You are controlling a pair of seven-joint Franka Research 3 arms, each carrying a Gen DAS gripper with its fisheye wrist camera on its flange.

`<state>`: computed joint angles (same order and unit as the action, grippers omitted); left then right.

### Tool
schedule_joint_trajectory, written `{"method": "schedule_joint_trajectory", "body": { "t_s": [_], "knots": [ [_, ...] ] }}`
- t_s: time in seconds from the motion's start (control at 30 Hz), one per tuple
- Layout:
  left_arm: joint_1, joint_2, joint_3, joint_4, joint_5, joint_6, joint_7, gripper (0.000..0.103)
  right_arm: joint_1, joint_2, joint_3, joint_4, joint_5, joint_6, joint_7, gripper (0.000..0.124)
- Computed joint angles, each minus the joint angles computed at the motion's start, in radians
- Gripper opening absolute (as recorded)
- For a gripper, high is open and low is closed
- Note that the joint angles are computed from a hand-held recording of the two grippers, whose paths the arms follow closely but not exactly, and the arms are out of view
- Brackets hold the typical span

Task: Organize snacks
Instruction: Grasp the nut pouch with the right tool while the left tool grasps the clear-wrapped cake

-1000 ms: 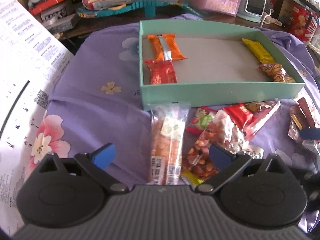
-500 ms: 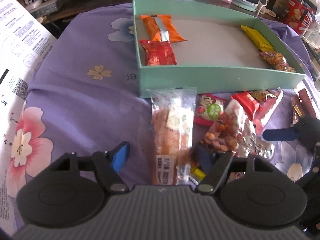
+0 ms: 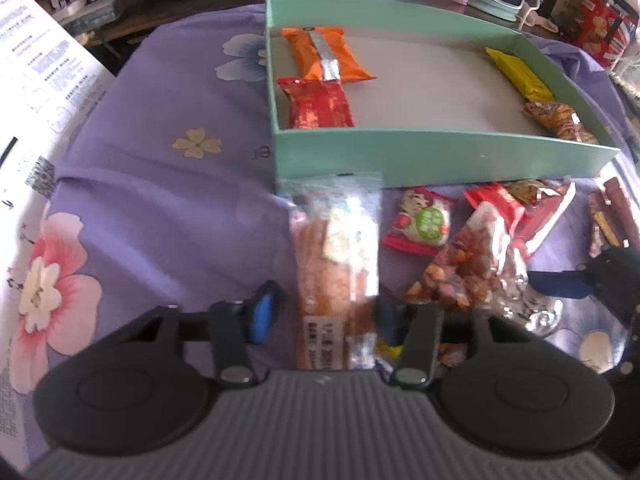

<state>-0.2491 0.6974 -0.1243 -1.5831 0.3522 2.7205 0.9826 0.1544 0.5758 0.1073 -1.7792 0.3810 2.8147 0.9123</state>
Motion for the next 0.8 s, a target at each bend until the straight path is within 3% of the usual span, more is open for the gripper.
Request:
{"method": "schedule_joint_trajectory", "body": {
  "t_s": [0.17, 0.2, 0.23, 0.27, 0.53, 0.6, 0.63, 0.8],
  "knots": [
    [-0.015, -0.012, 0.009, -0.008, 0.009, -0.008, -0.018, 0.036, -0.025, -0.017, 0.012, -0.007, 0.045, -0.017, 0.012, 0.083],
    [-0.013, -0.017, 0.006, -0.015, 0.007, -0.006, -0.021, 0.036, -0.033, -0.023, 0.016, -0.013, 0.058, -0.014, 0.011, 0.080],
    [-0.010, -0.025, 0.002, -0.024, 0.004, -0.001, -0.023, 0.036, -0.038, -0.026, 0.017, -0.017, 0.066, -0.011, 0.011, 0.068],
    [-0.010, -0.034, 0.002, -0.036, 0.004, 0.006, -0.029, 0.036, -0.044, -0.029, 0.017, -0.013, 0.074, -0.029, 0.014, 0.067],
    [-0.016, -0.086, 0.006, -0.111, 0.019, 0.020, -0.074, 0.036, -0.039, -0.039, -0.004, -0.022, 0.061, -0.044, 0.018, 0.066],
    [-0.014, -0.100, 0.004, -0.139, 0.020, 0.027, -0.084, 0.036, -0.029, -0.041, -0.013, -0.023, 0.043, -0.053, 0.017, 0.071],
    [-0.012, -0.103, 0.003, -0.145, 0.020, 0.025, -0.086, 0.036, -0.017, -0.038, -0.024, -0.023, 0.026, -0.054, 0.026, 0.080],
    [-0.005, -0.112, -0.001, -0.171, 0.020, 0.031, -0.095, 0.036, 0.018, -0.021, -0.035, -0.048, -0.029, 0.016, 0.025, 0.091]
  ]
}}
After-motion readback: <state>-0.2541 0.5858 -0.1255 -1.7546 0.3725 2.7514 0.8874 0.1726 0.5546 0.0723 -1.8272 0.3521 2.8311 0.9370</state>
